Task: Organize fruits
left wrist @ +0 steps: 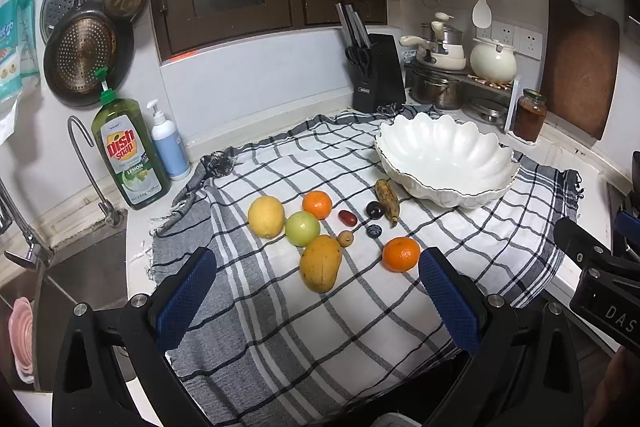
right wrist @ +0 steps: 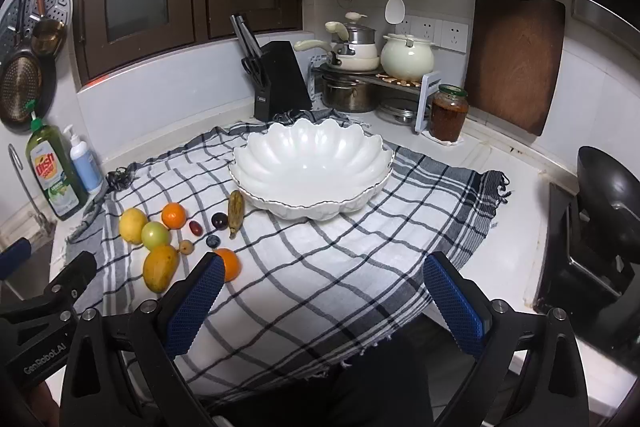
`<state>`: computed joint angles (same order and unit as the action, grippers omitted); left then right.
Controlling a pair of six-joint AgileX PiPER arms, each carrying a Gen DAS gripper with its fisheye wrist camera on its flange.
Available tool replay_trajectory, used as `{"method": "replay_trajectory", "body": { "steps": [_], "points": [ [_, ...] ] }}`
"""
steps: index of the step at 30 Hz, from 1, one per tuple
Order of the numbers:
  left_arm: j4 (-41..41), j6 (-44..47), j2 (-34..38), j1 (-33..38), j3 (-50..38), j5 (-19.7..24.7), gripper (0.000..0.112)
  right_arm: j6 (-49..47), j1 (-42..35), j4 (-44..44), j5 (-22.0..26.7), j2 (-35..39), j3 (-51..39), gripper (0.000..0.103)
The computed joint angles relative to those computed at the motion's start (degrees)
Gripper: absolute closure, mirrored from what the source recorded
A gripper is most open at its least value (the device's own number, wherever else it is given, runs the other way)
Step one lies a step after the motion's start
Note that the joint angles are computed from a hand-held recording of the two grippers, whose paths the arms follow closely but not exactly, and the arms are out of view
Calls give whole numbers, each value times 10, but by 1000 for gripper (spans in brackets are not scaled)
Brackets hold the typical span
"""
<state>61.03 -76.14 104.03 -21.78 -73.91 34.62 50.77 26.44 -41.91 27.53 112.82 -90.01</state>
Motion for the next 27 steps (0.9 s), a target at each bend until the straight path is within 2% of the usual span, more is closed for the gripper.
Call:
{"method": "replay_trajectory", "body": {
  "steps": [27],
  "points": [
    [-3,-4,4,-5,6,-8,9,-2,-1,2,-1,-2,4,3]
  ]
}}
